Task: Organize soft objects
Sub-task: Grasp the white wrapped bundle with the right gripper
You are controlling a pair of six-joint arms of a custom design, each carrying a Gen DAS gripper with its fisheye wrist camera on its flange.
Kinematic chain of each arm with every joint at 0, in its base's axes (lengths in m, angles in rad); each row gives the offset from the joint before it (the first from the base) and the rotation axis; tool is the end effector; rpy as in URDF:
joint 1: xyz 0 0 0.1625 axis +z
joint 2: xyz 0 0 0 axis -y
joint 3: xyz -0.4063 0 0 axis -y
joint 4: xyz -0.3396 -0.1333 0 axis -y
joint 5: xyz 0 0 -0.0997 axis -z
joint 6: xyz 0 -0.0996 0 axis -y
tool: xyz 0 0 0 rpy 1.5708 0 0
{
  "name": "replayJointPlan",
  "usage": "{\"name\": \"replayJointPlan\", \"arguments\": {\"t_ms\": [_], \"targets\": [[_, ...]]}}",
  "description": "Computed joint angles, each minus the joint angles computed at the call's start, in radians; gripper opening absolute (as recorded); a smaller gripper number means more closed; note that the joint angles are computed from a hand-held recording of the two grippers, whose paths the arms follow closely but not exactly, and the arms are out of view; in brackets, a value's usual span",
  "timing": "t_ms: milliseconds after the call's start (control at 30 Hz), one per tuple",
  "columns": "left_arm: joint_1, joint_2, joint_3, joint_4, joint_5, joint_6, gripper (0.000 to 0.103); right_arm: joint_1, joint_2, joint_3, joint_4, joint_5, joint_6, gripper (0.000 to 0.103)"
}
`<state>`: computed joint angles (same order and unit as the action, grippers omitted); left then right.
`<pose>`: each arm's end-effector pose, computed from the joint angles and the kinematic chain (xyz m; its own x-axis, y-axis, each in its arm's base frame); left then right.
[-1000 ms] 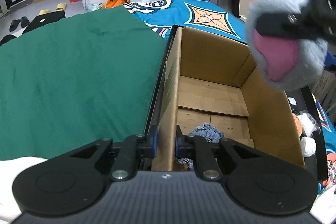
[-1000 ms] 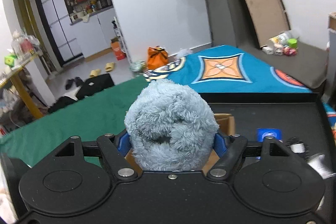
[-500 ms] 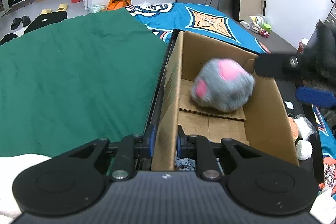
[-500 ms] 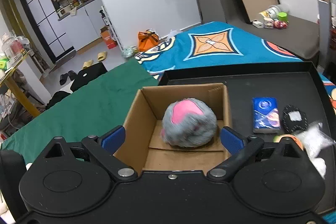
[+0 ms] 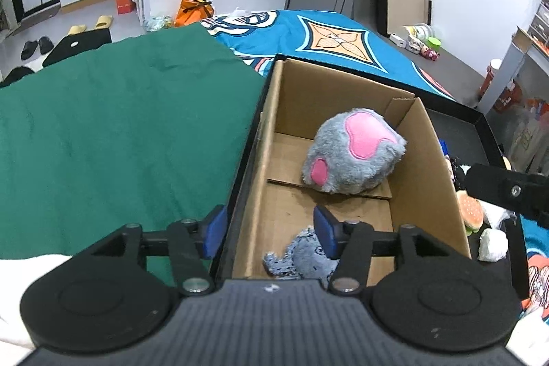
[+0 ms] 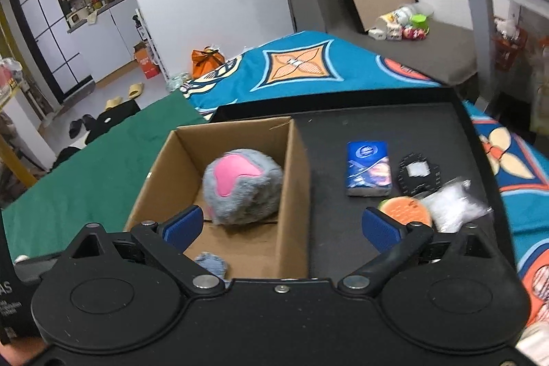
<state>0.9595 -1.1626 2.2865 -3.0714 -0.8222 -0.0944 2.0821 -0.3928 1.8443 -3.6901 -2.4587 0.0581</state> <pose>-0.0807 -0.4656 0.1980 -0.7907 0.1427 -0.5954 0.4612 0.7784 -0.4259 0.3097 -0.4374 -0.0068 -0.8064 0.1498 0.5721 -0.3379 0.6772 -0.6536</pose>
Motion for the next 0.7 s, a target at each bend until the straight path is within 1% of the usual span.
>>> {"name": "replayJointPlan", "arguments": {"t_ms": [133,200,267,333,433,533,633,700], "targets": [[-0.016,0.015,0.001,-0.005,0.019,0.003,0.063,-0.014,-0.021,0.042,-0.024,-0.012,0.015,0.098],[-0.025,0.024,0.001,-0.009,0.038,0.003,0.067,-0.023,-0.029,0.065,-0.043,-0.015,0.004,0.094],[-0.033,0.032,0.003,-0.018,0.052,0.01,0.071,-0.032,-0.039,0.085,-0.053,-0.021,0.008,0.093],[-0.038,0.042,0.002,-0.024,0.063,0.015,0.073,-0.044,-0.052,0.112,-0.07,-0.017,0.023,0.092],[-0.044,0.051,-0.001,-0.021,0.072,0.015,0.073,-0.059,-0.059,0.143,-0.089,-0.04,0.026,0.091],[-0.051,0.062,-0.006,-0.017,0.081,0.016,0.074,-0.078,-0.07,0.174,-0.109,-0.044,0.047,0.09],[-0.061,0.076,-0.007,-0.019,0.094,0.018,0.074,-0.099,-0.072,0.197,-0.139,-0.051,0.038,0.086],[-0.067,0.087,-0.011,-0.018,0.104,0.022,0.075,-0.116,-0.075,0.212,-0.154,-0.049,0.042,0.082]]}}
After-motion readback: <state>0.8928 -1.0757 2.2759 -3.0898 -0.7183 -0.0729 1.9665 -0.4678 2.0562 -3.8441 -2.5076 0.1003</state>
